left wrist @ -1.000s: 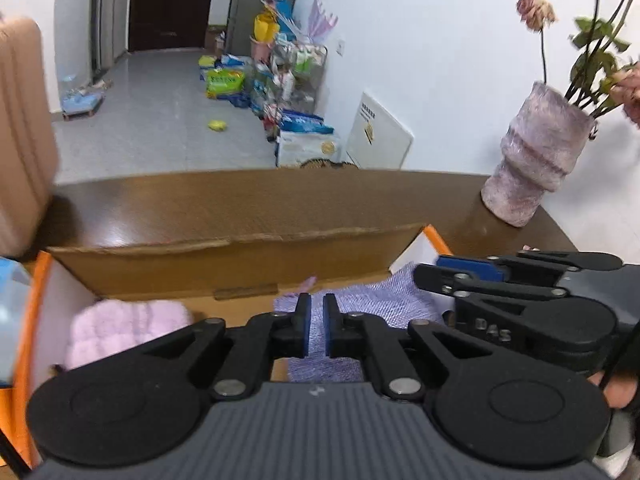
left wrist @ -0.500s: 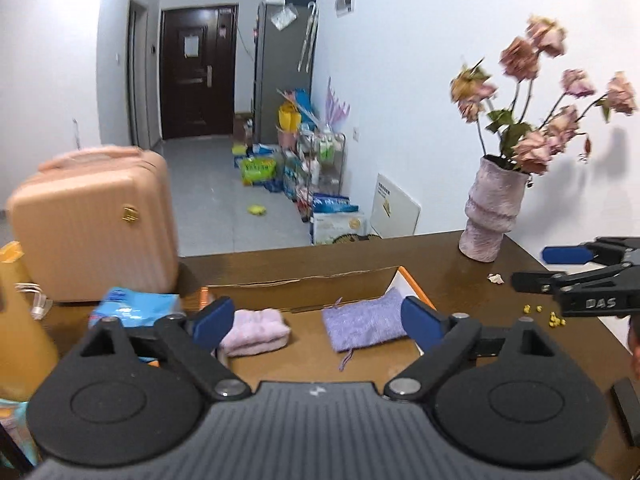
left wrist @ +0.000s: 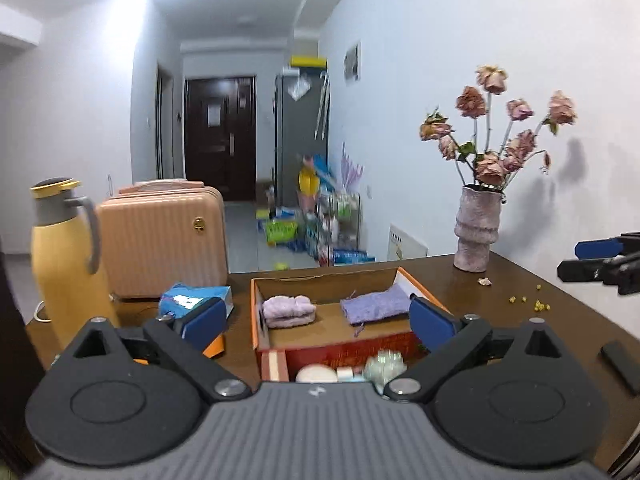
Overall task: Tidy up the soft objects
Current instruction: 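Grasp the pink satin bow with both tools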
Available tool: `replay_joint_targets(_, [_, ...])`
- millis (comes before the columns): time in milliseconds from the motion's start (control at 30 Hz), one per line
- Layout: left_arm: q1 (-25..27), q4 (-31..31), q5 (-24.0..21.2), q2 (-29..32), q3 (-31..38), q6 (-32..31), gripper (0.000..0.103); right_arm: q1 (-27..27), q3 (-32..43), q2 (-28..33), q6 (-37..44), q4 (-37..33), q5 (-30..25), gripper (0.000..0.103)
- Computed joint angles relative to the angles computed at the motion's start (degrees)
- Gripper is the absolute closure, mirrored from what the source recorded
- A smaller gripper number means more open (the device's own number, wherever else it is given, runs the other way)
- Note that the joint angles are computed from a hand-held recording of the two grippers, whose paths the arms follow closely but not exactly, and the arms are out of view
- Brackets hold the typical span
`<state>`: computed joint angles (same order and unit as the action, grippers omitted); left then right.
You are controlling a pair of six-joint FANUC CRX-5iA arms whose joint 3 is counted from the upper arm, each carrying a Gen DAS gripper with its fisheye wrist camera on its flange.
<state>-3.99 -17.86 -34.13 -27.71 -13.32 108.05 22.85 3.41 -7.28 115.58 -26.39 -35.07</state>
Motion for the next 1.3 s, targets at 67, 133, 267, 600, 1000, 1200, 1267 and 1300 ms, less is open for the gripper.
replay_joint_targets(67, [0.5, 2.6, 1.9, -4.8, -5.7, -1.0, 0.002, -1.1, -4.8, -3.8, 4.1, -5.1, 1.7, 0.016])
replay_joint_targets(133, [1.6, 7.0, 2.7, -8.5, -10.2, -3.8, 0.002, -2.1, -9.6, -7.5, 7.4, -9.3, 2.6, 0.016])
replay_joint_targets(267, [2.8, 11.6, 4.6, -16.2, -18.8, -7.6, 0.0, 0.9, -19.4, -14.4, 4.5, -7.0, 7.8, 0.015])
replay_joint_targets(600, [11.7, 25.3, 1.6, -20.3, -27.8, -16.2, 0.0, 0.7, -26.5, -17.2, 2.8, -9.8, 7.8, 0.015])
replay_joint_targets(1000, [15.7, 39.8, 11.4, -2.6, -27.2, -31.9, 0.019, 8.9, -15.9, -1.8, 1.6, -9.2, 7.5, 0.038])
replay_joint_targets(1200, [17.2, 61.4, 10.6, 3.8, -30.3, -50.9, 0.041, 11.8, -9.2, 7.8, -3.9, -8.6, 5.0, 0.055])
replay_joint_targets(1267, [17.9, 69.8, 8.0, 5.6, -31.6, -56.7, 0.059, 12.4, -7.9, 10.2, -4.6, -8.3, 4.4, 0.065])
replay_joint_targets(1300, [18.3, 73.1, 6.6, 6.4, -32.2, -58.6, 0.063, 12.9, -7.7, 11.1, -6.1, -6.7, 4.1, 0.071])
